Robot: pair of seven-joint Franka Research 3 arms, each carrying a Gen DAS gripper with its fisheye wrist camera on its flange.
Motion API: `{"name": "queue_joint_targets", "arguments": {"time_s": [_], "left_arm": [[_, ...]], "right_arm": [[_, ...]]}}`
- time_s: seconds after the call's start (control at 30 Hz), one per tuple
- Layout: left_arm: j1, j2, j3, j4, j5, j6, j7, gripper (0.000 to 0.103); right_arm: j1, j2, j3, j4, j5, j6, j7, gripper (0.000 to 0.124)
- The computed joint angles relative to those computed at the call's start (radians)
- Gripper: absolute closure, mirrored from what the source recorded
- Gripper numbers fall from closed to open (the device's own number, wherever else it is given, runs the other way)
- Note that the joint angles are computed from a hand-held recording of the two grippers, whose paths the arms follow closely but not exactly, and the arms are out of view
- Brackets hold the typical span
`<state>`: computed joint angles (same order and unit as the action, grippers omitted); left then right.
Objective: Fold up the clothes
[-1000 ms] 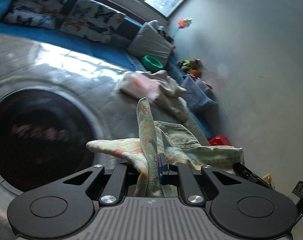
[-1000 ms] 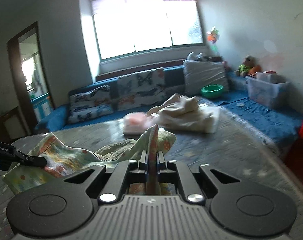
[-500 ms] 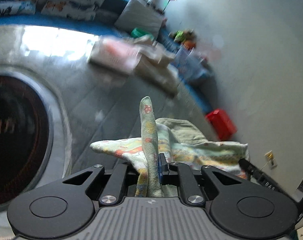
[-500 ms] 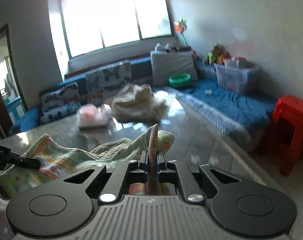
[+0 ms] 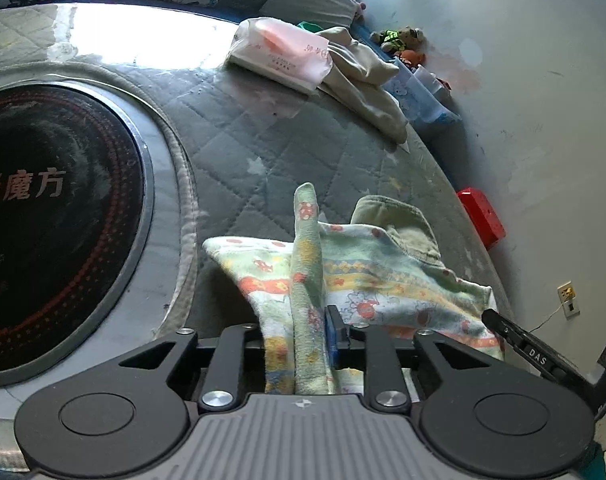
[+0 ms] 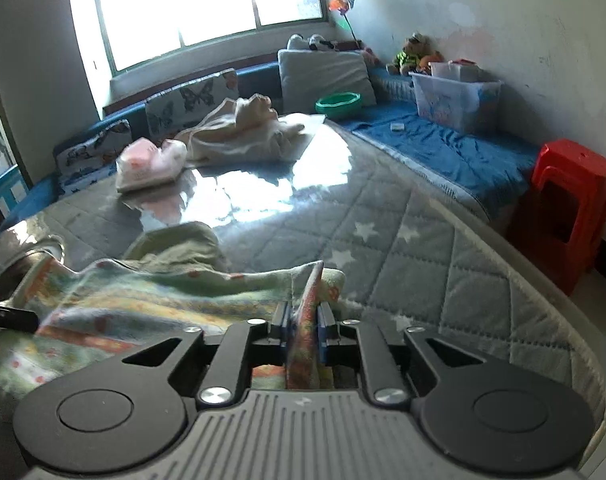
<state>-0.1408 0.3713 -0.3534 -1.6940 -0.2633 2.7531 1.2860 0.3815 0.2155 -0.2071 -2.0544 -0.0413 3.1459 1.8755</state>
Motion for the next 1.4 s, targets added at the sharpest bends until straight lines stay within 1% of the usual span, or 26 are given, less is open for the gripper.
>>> {"name": "queue_joint_targets", "arguments": {"time_s": [0.03,0.1,0.17,0.2,0.27,0.3,0.33,0.37,0.43,0.53,0.57,0.63,0.7,0.8,0.9,1.07,1.17,1.27,1.3,1.4], "left_arm": [[-0.010,-0.009,0.013,-0.009,0.020,0.002,-0.014,0.066],[-0.015,-0.027,0.025,-0.029,0.041,0.012,-0.030,0.060],[-0.017,-0.042,0.036,-0.046,0.058,0.019,-0.047,0.056],[-0.017,-0.049,0.039,-0.054,0.064,0.026,-0.053,0.054],[-0.019,-0.062,0.047,-0.070,0.080,0.040,-0.068,0.053],[-0.024,-0.068,0.056,-0.077,0.097,0.048,-0.081,0.052],[-0.028,-0.074,0.063,-0.083,0.113,0.056,-0.096,0.052],[-0.032,-0.079,0.068,-0.089,0.127,0.064,-0.108,0.052],[-0.025,-0.089,0.058,-0.101,0.127,0.082,-0.106,0.052],[-0.013,-0.112,0.032,-0.130,0.108,0.114,-0.073,0.052],[-0.009,-0.118,0.021,-0.136,0.096,0.121,-0.056,0.052],[-0.001,-0.127,-0.001,-0.147,0.064,0.133,-0.016,0.052],[0.004,-0.132,-0.019,-0.152,0.031,0.144,0.026,0.052],[0.002,-0.129,-0.034,-0.145,-0.005,0.152,0.072,0.052],[-0.011,-0.111,-0.032,-0.121,-0.007,0.148,0.093,0.052],[-0.032,-0.063,-0.016,-0.067,0.022,0.118,0.076,0.052],[-0.037,-0.030,-0.012,-0.032,0.043,0.095,0.067,0.052],[-0.044,-0.006,-0.002,-0.006,0.070,0.074,0.047,0.052],[-0.046,0.001,0.001,0.002,0.079,0.068,0.040,0.052],[-0.047,0.016,0.007,0.017,0.098,0.061,0.022,0.052]], "right_arm": [[0.022,-0.002,-0.026,-0.005,-0.019,-0.004,0.015,0.105],[0.056,-0.005,-0.066,-0.009,-0.058,-0.006,0.048,0.101],[0.083,-0.008,-0.099,-0.010,-0.100,-0.006,0.083,0.099],[0.113,-0.010,-0.134,-0.011,-0.138,-0.005,0.116,0.097],[0.216,-0.013,-0.254,-0.008,-0.265,-0.003,0.228,0.088],[0.248,-0.016,-0.291,-0.007,-0.317,0.000,0.273,0.084],[0.251,-0.022,-0.293,-0.010,-0.342,0.008,0.285,0.082],[0.233,-0.029,-0.270,-0.012,-0.349,0.016,0.280,0.081],[0.191,-0.039,-0.214,-0.017,-0.355,0.029,0.262,0.071],[0.113,-0.037,-0.103,-0.017,-0.312,0.036,0.186,0.069],[0.108,-0.032,-0.091,-0.015,-0.303,0.039,0.170,0.069],[0.134,-0.021,-0.109,-0.012,-0.301,0.048,0.160,0.068],[0.108,-0.009,-0.072,-0.004,-0.251,0.049,0.116,0.067],[0.090,0.015,-0.051,0.022,-0.190,0.042,0.069,0.067],[0.069,0.042,-0.030,0.056,-0.128,0.029,0.023,0.066],[0.106,0.082,-0.079,0.100,-0.093,-0.004,0.001,0.065],[0.130,0.095,-0.106,0.114,-0.098,-0.005,-0.001,0.061],[0.144,0.106,-0.117,0.132,-0.097,-0.007,-0.008,0.060],[0.140,0.108,-0.110,0.137,-0.092,-0.009,-0.014,0.059],[0.096,0.108,-0.046,0.143,-0.059,-0.002,-0.063,0.059]]}}
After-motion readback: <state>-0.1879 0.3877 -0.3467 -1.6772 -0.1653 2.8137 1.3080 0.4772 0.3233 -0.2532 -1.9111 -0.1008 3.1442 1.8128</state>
